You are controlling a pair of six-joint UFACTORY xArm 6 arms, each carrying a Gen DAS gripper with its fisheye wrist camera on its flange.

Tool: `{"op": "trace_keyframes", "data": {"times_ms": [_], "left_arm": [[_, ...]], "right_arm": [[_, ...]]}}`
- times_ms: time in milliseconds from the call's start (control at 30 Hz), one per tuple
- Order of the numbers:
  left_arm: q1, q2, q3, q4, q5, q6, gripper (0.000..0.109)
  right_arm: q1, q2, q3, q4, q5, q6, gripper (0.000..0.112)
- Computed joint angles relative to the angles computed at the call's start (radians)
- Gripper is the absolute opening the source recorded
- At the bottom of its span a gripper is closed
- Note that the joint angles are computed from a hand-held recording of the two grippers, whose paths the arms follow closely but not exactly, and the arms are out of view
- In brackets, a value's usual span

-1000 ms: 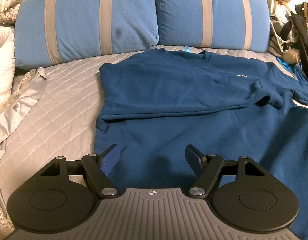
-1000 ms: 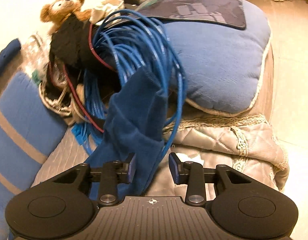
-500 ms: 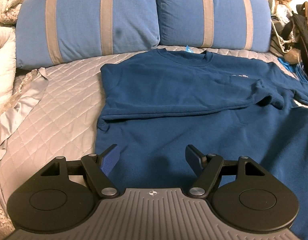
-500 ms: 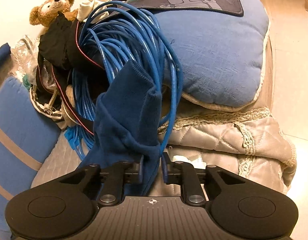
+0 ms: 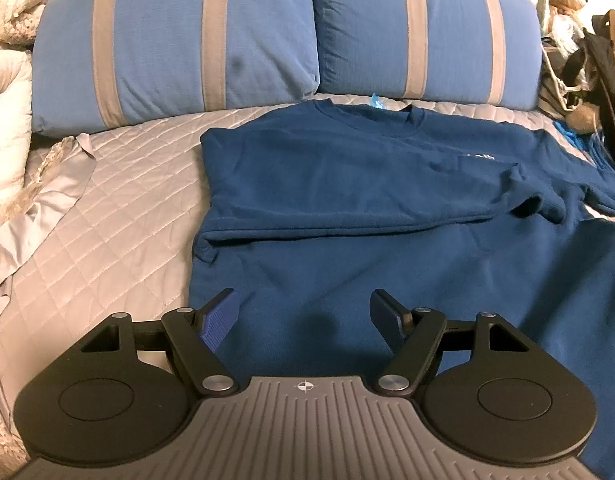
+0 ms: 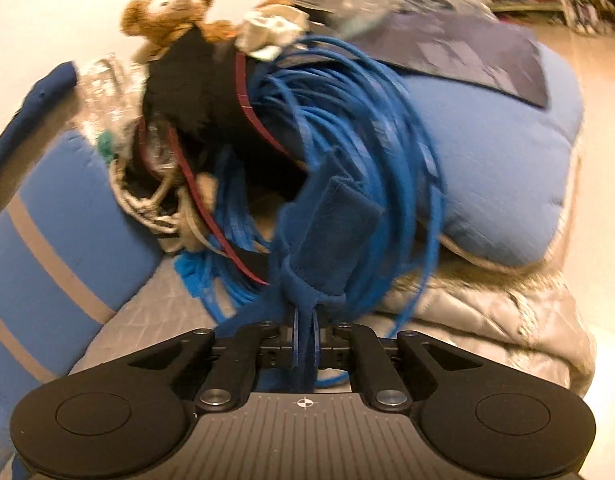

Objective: Fold clothes
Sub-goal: 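Grasp the sleeve cuff with the right gripper and lift it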

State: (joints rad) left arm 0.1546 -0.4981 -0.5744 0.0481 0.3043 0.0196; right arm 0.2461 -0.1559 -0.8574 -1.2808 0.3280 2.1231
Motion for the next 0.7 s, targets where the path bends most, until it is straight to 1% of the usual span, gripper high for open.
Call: {"op": "trace_keyframes", "data": {"times_ms": [67,233,433,500,600,700], "left_arm": [[0.0,0.0,0.0,0.0,0.0,0.0,0.072],[-0.001,0.001,0.0,-0.012,0.001,0.008,0.072],[0.001,0.0,0.0,-0.033,0.001,0.021,0.072],[0.002,-0.001,0.001,-0.03,0.0,0.018,0.072],[0.001,0.001,-0.001,-0.03,0.0,0.014,0.072],[0.001,0.002,0.0,-0.035,-0.003,0.012,0.072]], "right_arm": [[0.015,0.013,-0.032,0.022,-0.003,-0.048,0.009],[0.065,0.062,-0.128,0.023,-0.022,-0.132,0.008],[0.129,0.149,-0.263,0.065,-0.076,-0.252,0.008],[0.15,0.186,-0.309,0.109,-0.101,-0.304,0.008],[0.176,0.244,-0.367,0.208,-0.169,-0.373,0.008],[0.213,0.311,-0.431,0.318,-0.213,-0.472,0.008]]}}
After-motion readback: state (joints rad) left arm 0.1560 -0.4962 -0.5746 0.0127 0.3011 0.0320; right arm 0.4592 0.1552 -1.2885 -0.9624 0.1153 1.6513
